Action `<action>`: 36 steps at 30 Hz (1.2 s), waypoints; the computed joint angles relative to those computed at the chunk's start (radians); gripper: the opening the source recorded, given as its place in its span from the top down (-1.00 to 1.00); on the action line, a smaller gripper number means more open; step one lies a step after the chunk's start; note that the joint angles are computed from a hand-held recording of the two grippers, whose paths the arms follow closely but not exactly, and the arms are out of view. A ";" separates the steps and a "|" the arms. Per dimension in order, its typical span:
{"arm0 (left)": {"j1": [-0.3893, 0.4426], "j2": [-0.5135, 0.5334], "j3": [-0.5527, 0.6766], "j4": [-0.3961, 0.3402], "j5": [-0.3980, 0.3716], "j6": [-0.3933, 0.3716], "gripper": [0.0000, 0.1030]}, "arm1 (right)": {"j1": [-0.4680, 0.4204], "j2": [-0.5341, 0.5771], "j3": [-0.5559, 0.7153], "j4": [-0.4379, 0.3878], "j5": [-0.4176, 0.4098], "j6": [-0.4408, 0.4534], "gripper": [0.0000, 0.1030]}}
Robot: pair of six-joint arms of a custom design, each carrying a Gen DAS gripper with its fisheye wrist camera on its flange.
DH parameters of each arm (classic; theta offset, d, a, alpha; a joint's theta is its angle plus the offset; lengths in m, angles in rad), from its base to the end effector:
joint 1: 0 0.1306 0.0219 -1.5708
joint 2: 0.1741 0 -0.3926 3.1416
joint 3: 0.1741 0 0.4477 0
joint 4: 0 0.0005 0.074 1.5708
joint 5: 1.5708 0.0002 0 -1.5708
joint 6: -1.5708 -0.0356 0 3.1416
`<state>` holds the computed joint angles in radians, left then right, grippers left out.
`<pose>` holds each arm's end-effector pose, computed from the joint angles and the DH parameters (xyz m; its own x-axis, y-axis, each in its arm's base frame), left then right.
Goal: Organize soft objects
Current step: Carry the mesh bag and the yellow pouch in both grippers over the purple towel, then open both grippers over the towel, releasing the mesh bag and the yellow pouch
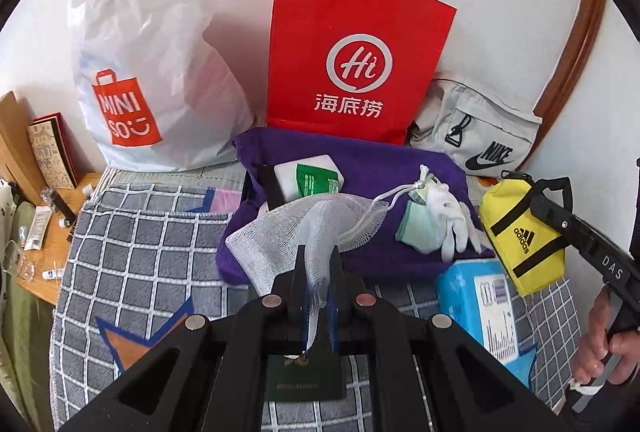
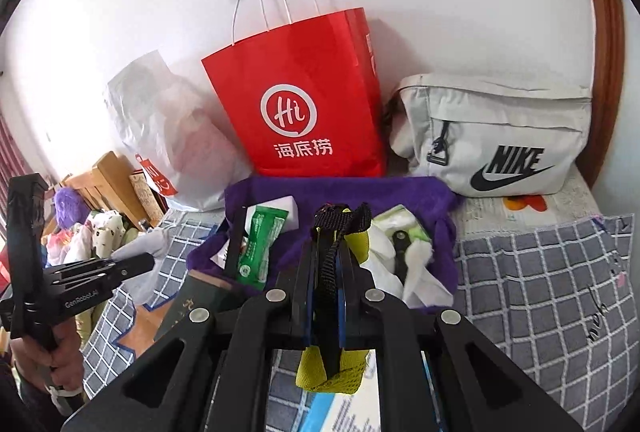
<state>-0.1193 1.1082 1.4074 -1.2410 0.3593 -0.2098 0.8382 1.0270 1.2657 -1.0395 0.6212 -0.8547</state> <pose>0.3966 -0.0607 0.5520 -0.7193 0.2826 -0.6346 0.4771 0.8650 -0.1556 0.2743 0.2732 0.5285 -0.5668 0.2871 -0.7722 0.1433 0.9574 0.2509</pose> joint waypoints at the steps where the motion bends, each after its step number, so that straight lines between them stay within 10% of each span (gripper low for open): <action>1: -0.002 0.007 0.004 0.002 -0.001 0.002 0.86 | -0.008 0.005 0.001 0.010 -0.007 0.010 0.83; 20: -0.065 0.167 0.082 0.035 0.017 0.067 0.86 | -0.187 0.142 0.006 0.252 -0.277 0.137 0.83; 36: -0.119 0.268 0.096 0.040 0.023 0.100 0.86 | -0.250 0.190 -0.020 0.217 -0.371 0.153 0.76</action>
